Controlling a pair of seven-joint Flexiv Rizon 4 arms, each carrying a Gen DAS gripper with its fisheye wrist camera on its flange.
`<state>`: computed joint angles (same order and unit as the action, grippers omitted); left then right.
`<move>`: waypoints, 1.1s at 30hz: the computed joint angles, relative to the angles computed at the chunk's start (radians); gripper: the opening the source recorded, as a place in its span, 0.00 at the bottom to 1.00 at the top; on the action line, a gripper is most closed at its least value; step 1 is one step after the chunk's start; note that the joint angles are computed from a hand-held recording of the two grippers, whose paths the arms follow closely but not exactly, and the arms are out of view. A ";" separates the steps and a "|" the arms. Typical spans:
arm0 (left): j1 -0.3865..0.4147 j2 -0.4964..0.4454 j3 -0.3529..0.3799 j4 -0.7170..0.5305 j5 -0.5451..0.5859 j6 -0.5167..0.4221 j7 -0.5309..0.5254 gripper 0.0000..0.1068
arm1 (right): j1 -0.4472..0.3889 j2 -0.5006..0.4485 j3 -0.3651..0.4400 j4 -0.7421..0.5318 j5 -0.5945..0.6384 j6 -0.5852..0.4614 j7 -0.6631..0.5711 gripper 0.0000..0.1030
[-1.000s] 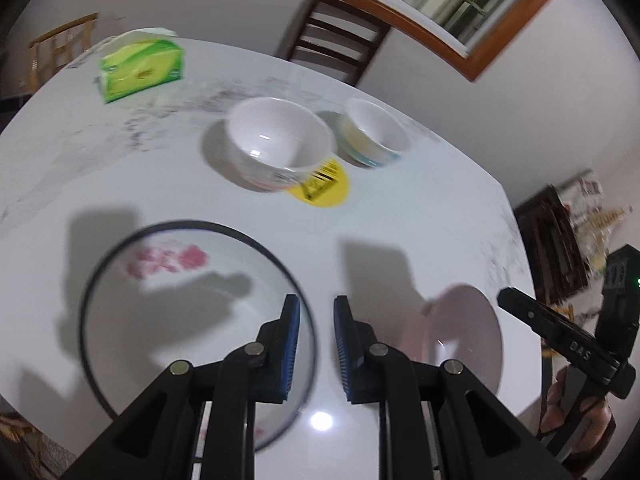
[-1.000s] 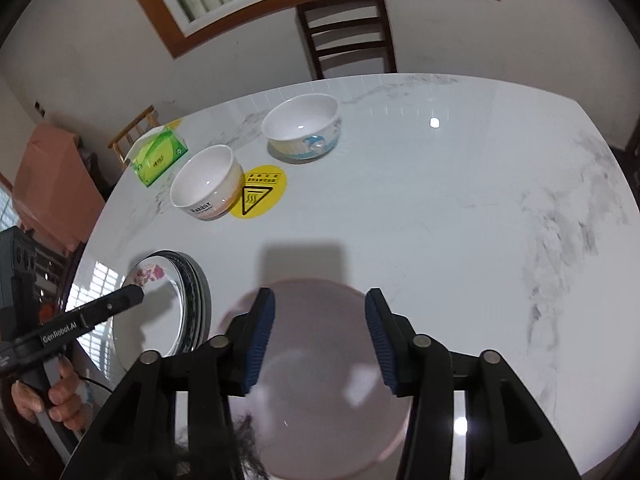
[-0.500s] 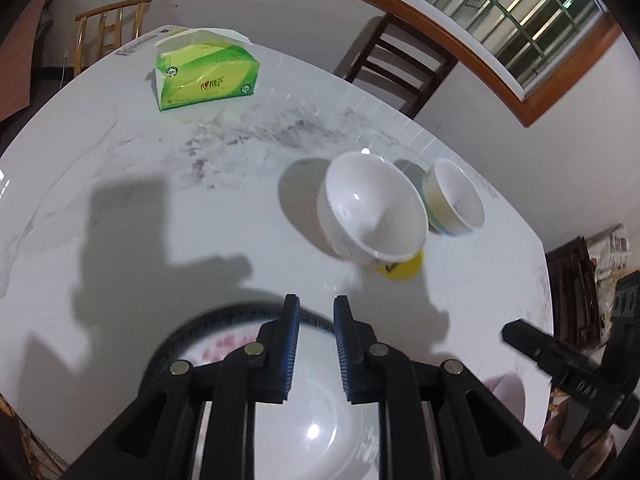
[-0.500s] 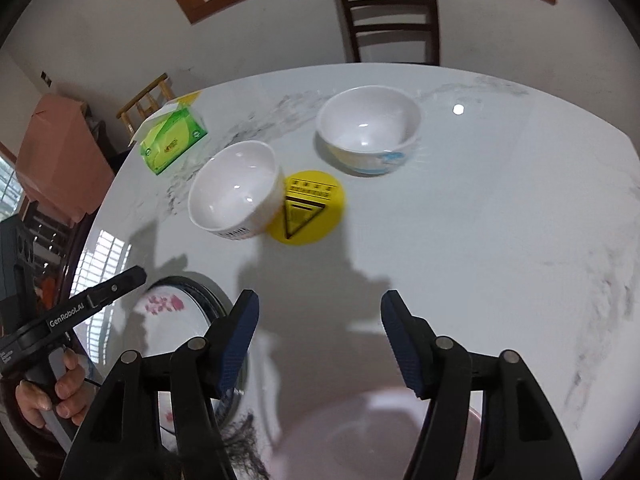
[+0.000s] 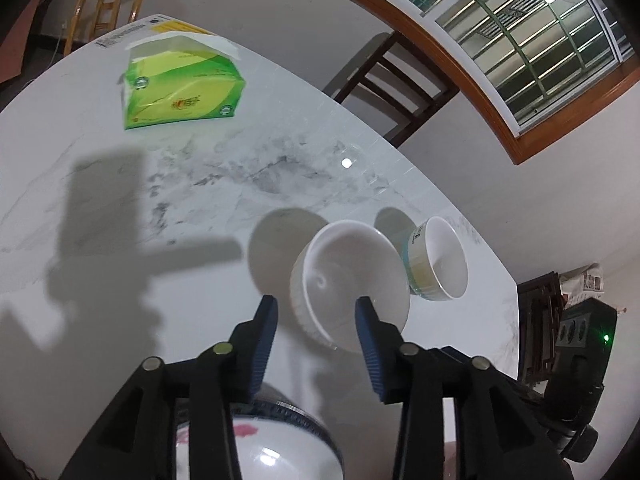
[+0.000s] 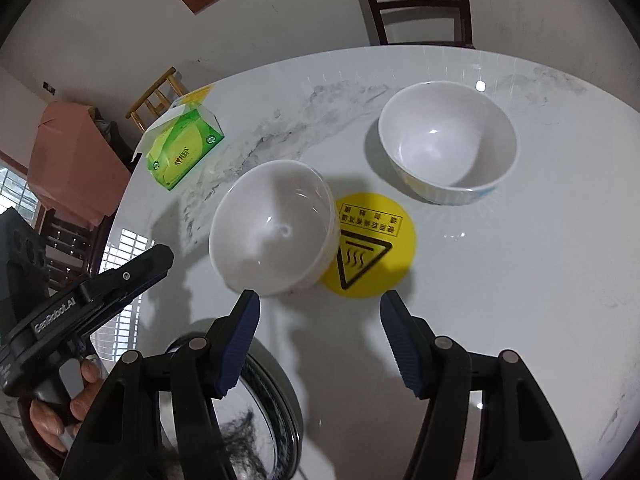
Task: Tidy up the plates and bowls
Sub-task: 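Move the left gripper to the white Rabbit bowl, then grasp the rim of the white Rabbit bowl with the left gripper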
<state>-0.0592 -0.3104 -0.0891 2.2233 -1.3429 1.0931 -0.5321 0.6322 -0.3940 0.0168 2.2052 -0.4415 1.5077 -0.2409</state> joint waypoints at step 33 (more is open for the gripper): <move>0.069 -0.175 -0.084 -0.104 0.334 0.112 -0.246 0.51 | -0.081 -0.158 0.079 -0.179 0.117 -0.120 -0.113 0.40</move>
